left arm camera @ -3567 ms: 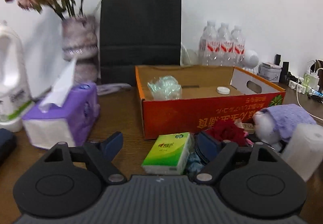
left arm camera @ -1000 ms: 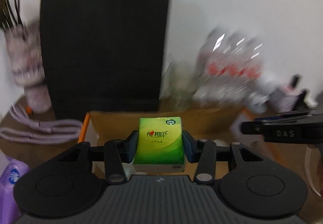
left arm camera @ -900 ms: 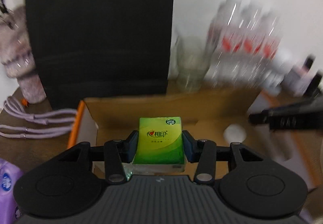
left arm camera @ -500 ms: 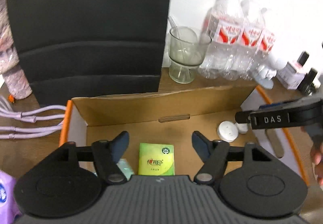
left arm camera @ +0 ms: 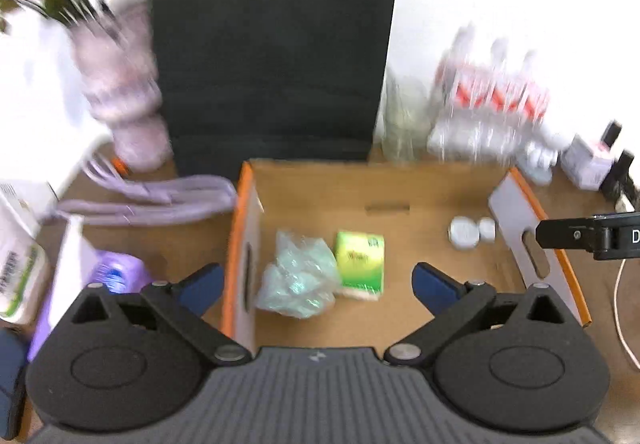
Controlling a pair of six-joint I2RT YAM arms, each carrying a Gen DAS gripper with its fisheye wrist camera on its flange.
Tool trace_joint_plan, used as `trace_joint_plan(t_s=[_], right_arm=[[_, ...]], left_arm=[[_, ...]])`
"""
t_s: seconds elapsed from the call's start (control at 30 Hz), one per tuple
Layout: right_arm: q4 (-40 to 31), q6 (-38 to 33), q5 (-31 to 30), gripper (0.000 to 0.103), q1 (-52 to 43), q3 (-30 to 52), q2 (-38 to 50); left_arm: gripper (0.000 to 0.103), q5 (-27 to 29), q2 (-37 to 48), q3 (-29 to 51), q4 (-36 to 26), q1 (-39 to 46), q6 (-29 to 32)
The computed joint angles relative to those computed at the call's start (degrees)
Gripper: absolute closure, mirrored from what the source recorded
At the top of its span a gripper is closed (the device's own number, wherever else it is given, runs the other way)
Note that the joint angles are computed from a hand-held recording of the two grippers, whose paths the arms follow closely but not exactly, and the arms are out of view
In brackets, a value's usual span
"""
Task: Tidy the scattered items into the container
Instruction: 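Lift both items over the box and release them inside, then move both tools back toward the remaining items on the table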
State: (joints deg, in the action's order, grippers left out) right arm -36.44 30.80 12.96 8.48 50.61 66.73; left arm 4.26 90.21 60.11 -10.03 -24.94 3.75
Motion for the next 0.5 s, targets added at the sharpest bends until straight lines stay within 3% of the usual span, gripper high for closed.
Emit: trace_joint_plan(t_s=[0.1, 0.17, 0.23, 0.33, 0.4, 0.5], right_arm=[[7.5, 6.2, 17.0, 0.010, 12.7, -11.2, -11.2], [10.9, 9.1, 31.8, 0.009, 23.6, -17.0, -15.6], [13.3, 9.2, 42.8, 0.006, 32.7, -20.9, -17.5], [11.6, 11.4, 52.6, 0.006, 42.0, -22.4, -16.8], [4.8, 18.8, 55.8, 0.006, 46.3, -20.4, -14.0], [-9.3, 38.0, 59.0, 0.006, 53.1, -16.9, -8.4]], left_arm=[[0.000, 2.5, -10.5, -19.0, 22.9, 1.4, 1.1], [0.000, 4.4, -14.3, -26.7, 32.3, 2.5, -0.1], [0.000, 4.8, -16.7, -29.9, 34.3, 3.3, -2.2], [0.000, 5.5, -20.5, -33.1, 35.1, 4.1, -5.1], [0.000, 5.4, -23.8, -35.9, 35.9, 4.4, -5.8], [0.000, 4.9, -30.6, -40.1, 34.2, 4.7, -4.9]])
